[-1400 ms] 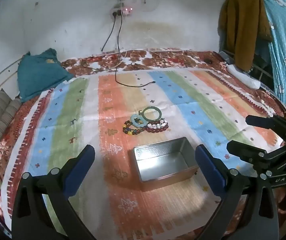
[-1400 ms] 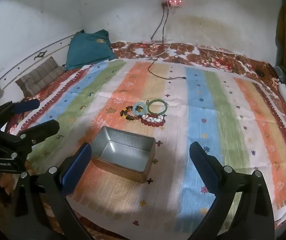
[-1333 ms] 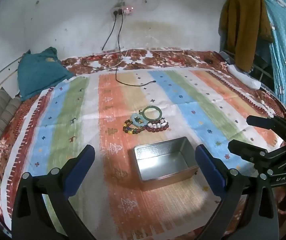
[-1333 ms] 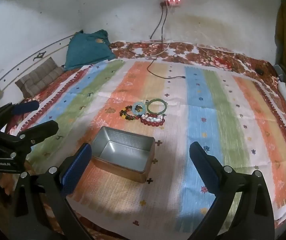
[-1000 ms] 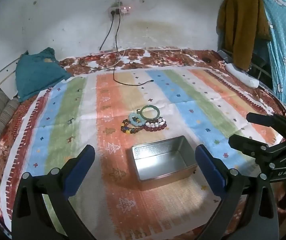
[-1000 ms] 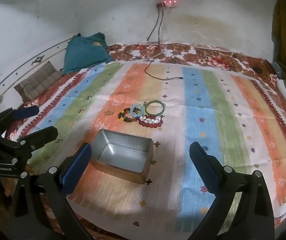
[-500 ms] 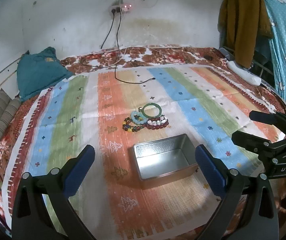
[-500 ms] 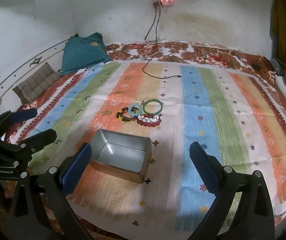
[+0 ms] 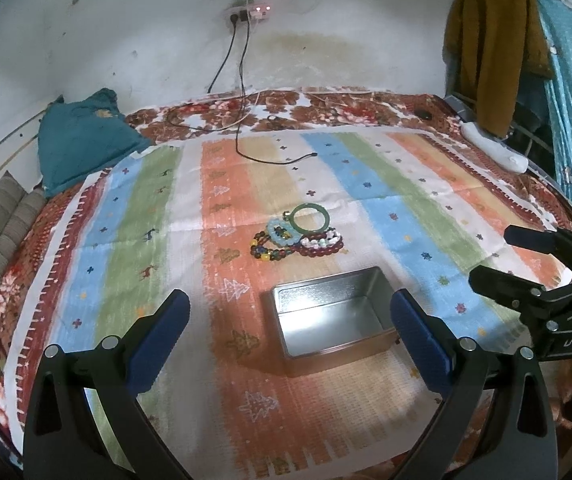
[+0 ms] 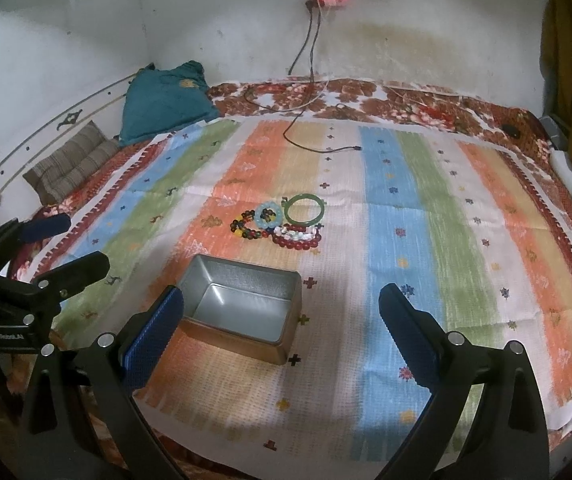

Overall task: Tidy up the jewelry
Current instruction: 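Move both tools toward the bracelet pile beside the metal tin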

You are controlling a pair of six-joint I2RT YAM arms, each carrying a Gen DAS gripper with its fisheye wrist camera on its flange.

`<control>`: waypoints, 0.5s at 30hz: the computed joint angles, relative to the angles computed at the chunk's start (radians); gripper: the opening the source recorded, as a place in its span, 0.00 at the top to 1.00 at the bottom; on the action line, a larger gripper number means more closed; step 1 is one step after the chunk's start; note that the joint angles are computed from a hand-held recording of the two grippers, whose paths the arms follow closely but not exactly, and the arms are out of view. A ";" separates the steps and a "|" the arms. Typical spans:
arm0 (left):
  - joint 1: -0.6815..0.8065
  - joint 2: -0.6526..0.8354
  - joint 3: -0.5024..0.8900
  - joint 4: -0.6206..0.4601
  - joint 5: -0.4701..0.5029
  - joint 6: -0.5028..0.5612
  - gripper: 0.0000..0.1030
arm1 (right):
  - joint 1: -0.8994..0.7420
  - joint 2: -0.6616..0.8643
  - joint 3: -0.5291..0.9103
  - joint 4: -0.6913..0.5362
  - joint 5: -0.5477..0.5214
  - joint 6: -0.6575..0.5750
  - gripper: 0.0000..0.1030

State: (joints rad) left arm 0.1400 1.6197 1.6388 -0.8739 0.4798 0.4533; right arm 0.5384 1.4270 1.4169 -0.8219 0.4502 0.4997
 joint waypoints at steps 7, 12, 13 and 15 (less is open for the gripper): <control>0.003 0.003 0.002 -0.012 -0.017 -0.010 0.05 | -0.005 0.006 0.001 -0.005 0.003 -0.004 0.04; -0.004 0.014 0.009 -0.011 -0.031 -0.018 0.05 | -0.007 0.015 0.004 -0.008 0.012 0.003 0.04; -0.003 0.014 0.009 -0.010 -0.032 -0.020 0.05 | -0.007 0.016 0.003 -0.008 0.014 0.004 0.04; -0.004 0.020 0.017 -0.013 -0.037 -0.029 0.05 | -0.019 0.023 0.016 -0.014 0.009 -0.007 0.04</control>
State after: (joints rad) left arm 0.1362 1.6400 1.6561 -0.8872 0.4427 0.4246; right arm 0.5189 1.4498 1.4334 -0.8358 0.4589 0.4929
